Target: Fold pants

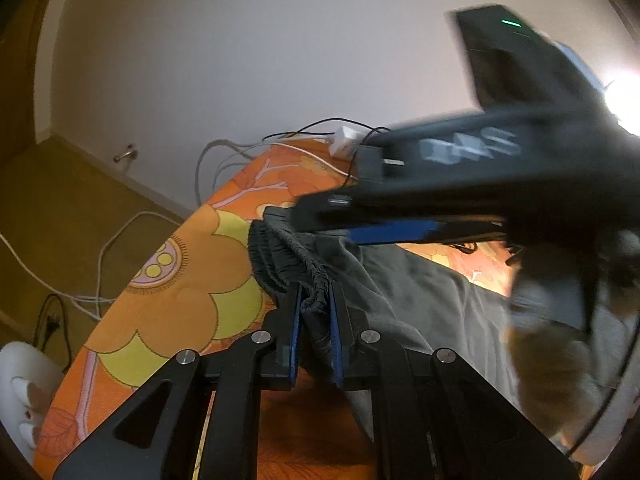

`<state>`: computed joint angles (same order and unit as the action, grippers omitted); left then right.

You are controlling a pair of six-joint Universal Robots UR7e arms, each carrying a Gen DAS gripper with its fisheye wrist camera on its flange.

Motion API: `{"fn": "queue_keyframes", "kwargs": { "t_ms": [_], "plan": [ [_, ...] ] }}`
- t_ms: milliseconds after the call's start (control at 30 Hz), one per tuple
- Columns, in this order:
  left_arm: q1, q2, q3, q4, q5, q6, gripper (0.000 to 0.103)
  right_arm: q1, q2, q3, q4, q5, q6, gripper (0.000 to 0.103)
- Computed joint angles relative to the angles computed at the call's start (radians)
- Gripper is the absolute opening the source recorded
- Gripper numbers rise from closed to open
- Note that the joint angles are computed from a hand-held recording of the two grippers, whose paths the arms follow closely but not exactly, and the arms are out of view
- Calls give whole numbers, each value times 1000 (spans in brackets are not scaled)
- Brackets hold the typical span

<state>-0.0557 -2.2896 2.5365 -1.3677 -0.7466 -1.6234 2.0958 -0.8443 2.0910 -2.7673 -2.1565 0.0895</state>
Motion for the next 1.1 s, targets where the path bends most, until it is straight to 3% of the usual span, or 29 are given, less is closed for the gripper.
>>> {"fn": "queue_keyframes", "kwargs": {
  "t_ms": [267,400,433,467,500,567,733,900,1100],
  "plan": [
    [-23,-13,6,-28,-11,36,11,-44,68,-55,89,-15,77,58],
    [-20,-16,-3,-29,-31,51,11,-40,97,-50,56,-45,57,57],
    [-24,-14,-5,-24,-32,46,11,-33,106,-49,47,-61,48,55],
    [-25,-14,-6,-24,-33,46,11,-27,114,-51,43,-80,41,41],
    [-26,-12,-8,-23,-36,45,11,-26,115,-48,35,-79,37,35],
    [-28,-16,-10,-16,-34,47,11,-34,101,-31,3,-46,40,30],
    [-37,-25,-13,-6,-46,55,11,-44,33,46,-133,3,-6,28],
    [-55,-25,-14,2,-66,44,14,-41,-23,114,-229,12,-50,27],
    [-91,50,-25,26,-87,4,20,-58,-135,172,-301,22,-84,27]
  ]
}}
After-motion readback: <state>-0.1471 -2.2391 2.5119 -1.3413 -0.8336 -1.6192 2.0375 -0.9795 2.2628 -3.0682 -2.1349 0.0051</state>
